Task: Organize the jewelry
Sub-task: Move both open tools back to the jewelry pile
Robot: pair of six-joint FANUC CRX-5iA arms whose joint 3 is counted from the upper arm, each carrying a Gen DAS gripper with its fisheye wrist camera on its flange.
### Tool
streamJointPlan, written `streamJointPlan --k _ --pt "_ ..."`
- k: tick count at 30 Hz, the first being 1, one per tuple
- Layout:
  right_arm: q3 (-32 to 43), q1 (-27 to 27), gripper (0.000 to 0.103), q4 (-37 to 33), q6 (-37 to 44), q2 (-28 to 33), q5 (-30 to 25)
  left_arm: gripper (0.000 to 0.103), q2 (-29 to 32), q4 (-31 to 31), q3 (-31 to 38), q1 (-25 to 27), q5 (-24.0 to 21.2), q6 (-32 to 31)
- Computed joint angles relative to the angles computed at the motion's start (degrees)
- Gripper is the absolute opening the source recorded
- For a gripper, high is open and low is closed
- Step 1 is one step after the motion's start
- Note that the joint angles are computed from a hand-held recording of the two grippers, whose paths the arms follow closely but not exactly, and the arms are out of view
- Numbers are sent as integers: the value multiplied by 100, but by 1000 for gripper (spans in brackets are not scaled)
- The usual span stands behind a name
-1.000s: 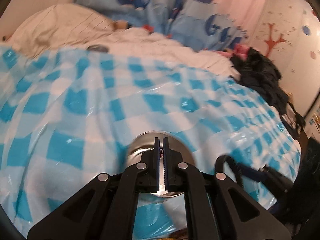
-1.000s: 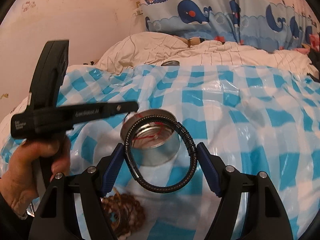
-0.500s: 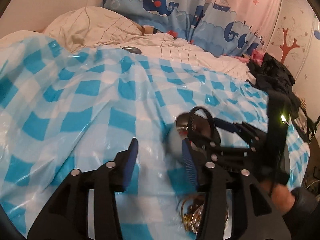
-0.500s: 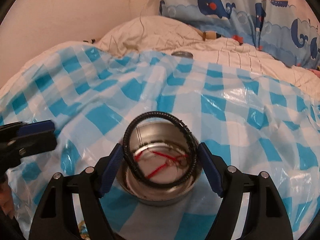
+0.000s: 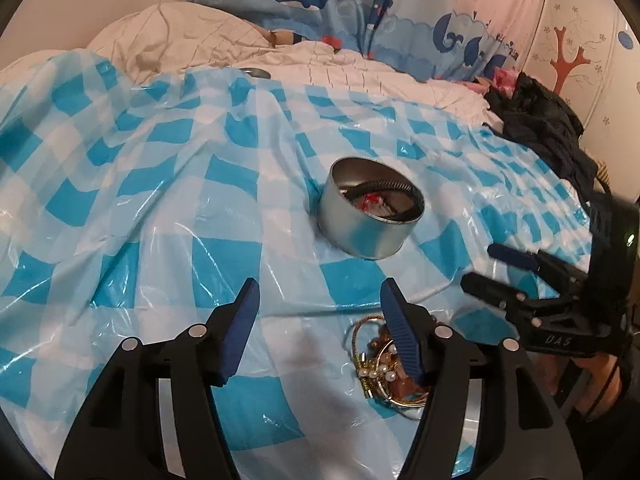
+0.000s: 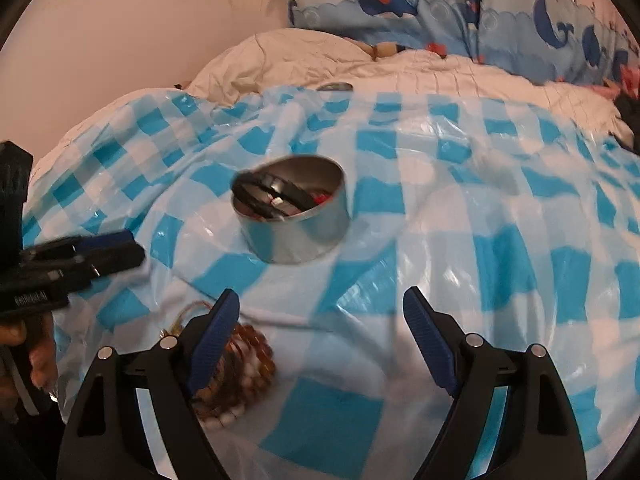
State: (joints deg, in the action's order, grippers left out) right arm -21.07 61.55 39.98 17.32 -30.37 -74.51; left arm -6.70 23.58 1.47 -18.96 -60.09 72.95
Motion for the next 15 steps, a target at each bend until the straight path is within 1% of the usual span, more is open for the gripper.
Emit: streamJointPlan --k 3,5,7,9,12,15 --pt "264 -312 81 159 502 378 296 62 32 64 -12 38 24 83" --pt "550 -704 82 87 896 763 428 64 51 102 -1 55 41 164" --pt "860 -1187 82 -216 1327 1175 510 65 59 146 1 68 60 159" --pt "1019 -1632 82 -337 1424 1479 584 67 68 132 23 60 59 156" --pt "1113 -2012 82 -669 1334 1507 828 68 88 139 51 60 44 166" --pt "915 -1816 82 -451 1209 1269 843 70 109 122 84 48 22 194"
